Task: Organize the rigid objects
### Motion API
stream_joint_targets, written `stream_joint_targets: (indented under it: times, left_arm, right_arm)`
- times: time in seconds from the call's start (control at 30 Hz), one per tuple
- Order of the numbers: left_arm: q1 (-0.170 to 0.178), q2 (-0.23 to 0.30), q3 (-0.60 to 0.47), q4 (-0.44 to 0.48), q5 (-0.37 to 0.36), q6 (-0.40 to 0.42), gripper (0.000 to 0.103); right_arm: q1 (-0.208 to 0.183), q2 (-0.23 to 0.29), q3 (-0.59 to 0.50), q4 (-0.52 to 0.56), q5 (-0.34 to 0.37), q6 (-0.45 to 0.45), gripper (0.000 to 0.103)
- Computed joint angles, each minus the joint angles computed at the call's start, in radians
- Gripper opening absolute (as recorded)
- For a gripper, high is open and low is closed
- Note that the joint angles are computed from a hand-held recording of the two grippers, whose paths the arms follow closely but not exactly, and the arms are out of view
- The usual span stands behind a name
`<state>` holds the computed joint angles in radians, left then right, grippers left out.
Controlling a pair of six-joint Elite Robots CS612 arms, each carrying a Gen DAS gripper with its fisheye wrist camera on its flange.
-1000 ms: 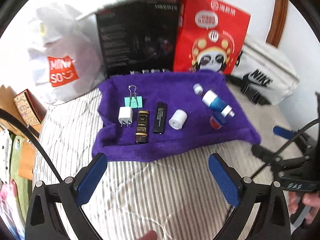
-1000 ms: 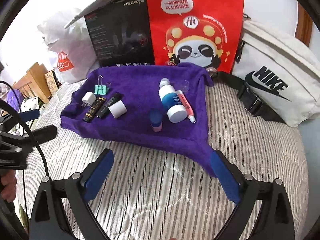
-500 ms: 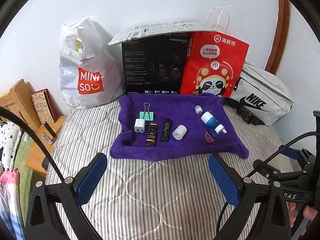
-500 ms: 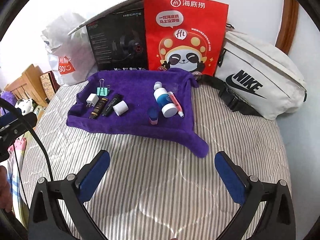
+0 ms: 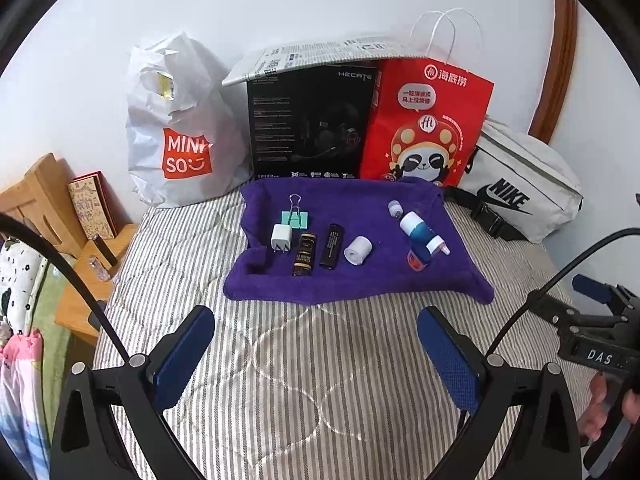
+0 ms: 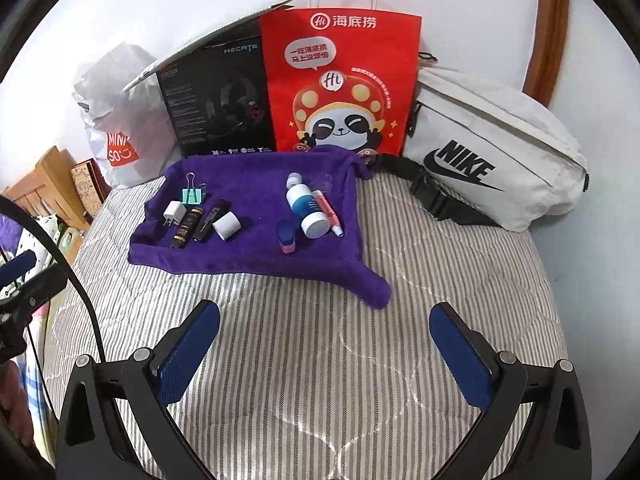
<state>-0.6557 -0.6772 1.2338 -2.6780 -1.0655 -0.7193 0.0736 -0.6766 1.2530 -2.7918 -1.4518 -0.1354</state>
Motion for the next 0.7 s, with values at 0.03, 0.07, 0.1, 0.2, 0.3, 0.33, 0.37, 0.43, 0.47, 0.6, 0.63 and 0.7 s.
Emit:
stream_joint_targets:
  times: [0.03,0.07,0.1,0.2,0.3,0.33,0.37,0.43,0.47,0.6,0.63,0.7]
  left_arm:
    - [0.000,-0.001,0.002,0.000,0.001,-0.006,0.102]
    - [0.000,-0.001,0.003,0.001,-0.002,-0.009,0.102]
    - [0.001,-0.002,0.004,0.002,-0.005,-0.009,0.102]
    - [0.001,-0.002,0.005,0.006,-0.006,-0.009,0.102]
    - [0.001,-0.001,0.003,0.019,-0.006,-0.011,0.102]
    - [0.002,-0.001,0.005,0.017,-0.011,-0.012,0.102]
    - [0.002,-0.001,0.005,0.017,-0.014,-0.013,0.102]
    - [0.002,0.001,0.003,0.024,-0.014,-0.015,0.102]
    - [0.002,0.001,0.002,0.029,-0.012,-0.016,0.102]
    - [0.001,0.002,-0.002,0.039,-0.011,-0.014,0.102]
    - [0.001,0.002,-0.002,0.040,-0.010,-0.016,0.102]
    - [0.001,0.001,-0.001,0.039,-0.013,-0.018,0.102]
  right_arm:
    - [0.000,-0.002,0.002,-0.002,-0.004,0.002,0.103]
    - [0.000,-0.004,0.006,-0.005,-0.010,0.003,0.103]
    - [0.000,-0.006,0.009,-0.009,-0.016,0.002,0.103]
    - [-0.001,-0.010,0.013,-0.010,-0.023,-0.002,0.103]
    - [-0.002,-0.014,0.020,-0.011,-0.027,-0.002,0.103]
    - [-0.002,-0.014,0.021,-0.011,-0.028,-0.005,0.103]
    - [-0.001,-0.015,0.022,-0.012,-0.031,-0.008,0.103]
    - [-0.001,-0.016,0.023,-0.015,-0.033,-0.009,0.103]
    - [-0.001,-0.017,0.023,-0.015,-0.031,-0.009,0.103]
    - [-0.001,-0.018,0.024,-0.016,-0.029,-0.018,0.103]
    - [0.000,-0.017,0.024,-0.015,-0.030,-0.019,0.103]
    - [-0.001,-0.017,0.023,-0.012,-0.029,-0.018,0.103]
